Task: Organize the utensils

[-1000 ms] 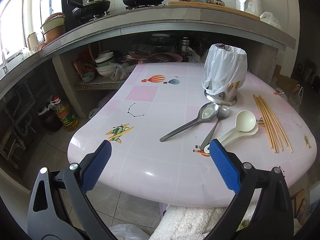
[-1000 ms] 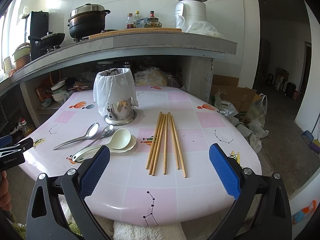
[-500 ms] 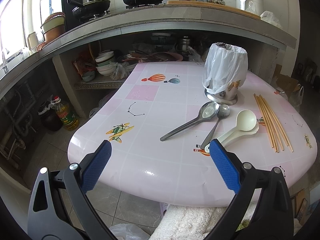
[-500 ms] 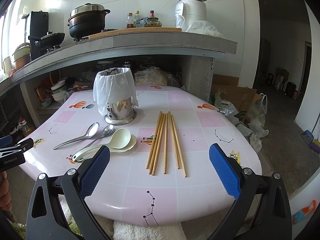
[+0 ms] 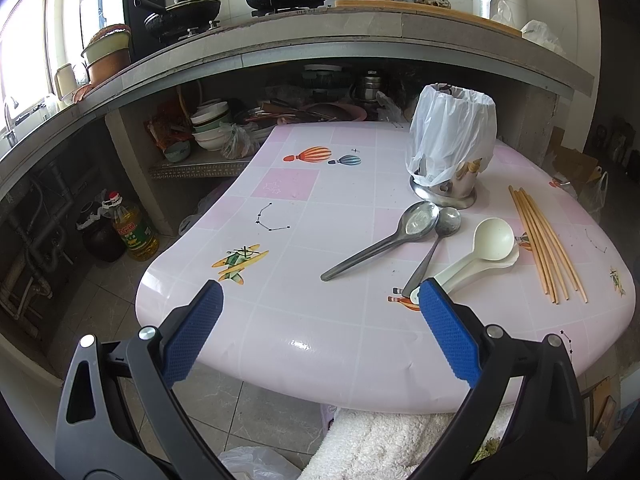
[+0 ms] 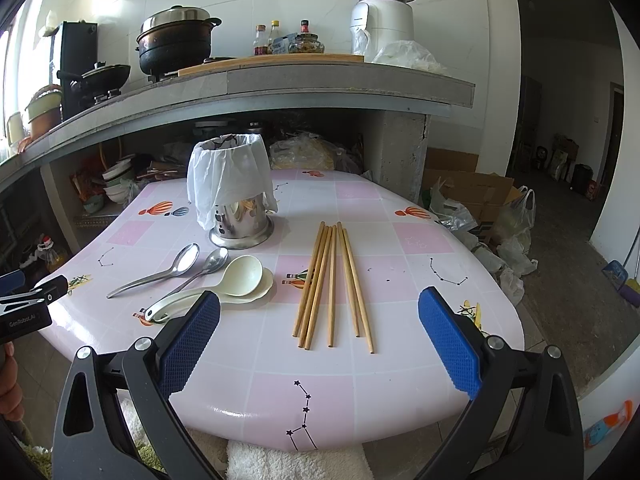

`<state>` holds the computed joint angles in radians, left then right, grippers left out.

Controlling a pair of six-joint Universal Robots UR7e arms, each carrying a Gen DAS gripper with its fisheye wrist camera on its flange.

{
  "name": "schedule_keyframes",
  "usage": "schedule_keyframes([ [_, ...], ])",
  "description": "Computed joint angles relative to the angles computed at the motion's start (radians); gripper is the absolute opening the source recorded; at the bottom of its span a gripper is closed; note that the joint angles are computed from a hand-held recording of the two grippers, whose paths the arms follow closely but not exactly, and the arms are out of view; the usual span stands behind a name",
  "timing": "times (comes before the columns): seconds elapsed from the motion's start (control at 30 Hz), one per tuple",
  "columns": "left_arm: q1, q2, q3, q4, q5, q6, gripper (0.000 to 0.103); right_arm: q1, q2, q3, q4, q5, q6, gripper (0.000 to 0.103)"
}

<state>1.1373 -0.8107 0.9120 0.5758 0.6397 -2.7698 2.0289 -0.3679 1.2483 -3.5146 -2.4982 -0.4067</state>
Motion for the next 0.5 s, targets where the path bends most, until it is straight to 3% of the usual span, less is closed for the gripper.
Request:
schedule_keyframes([
  [0.5, 0.007, -0.007, 0.017, 0.001, -0.009, -0.005, 0.095, 0.0, 0.002, 0.003, 0.002, 0.001, 0.003, 0.097],
])
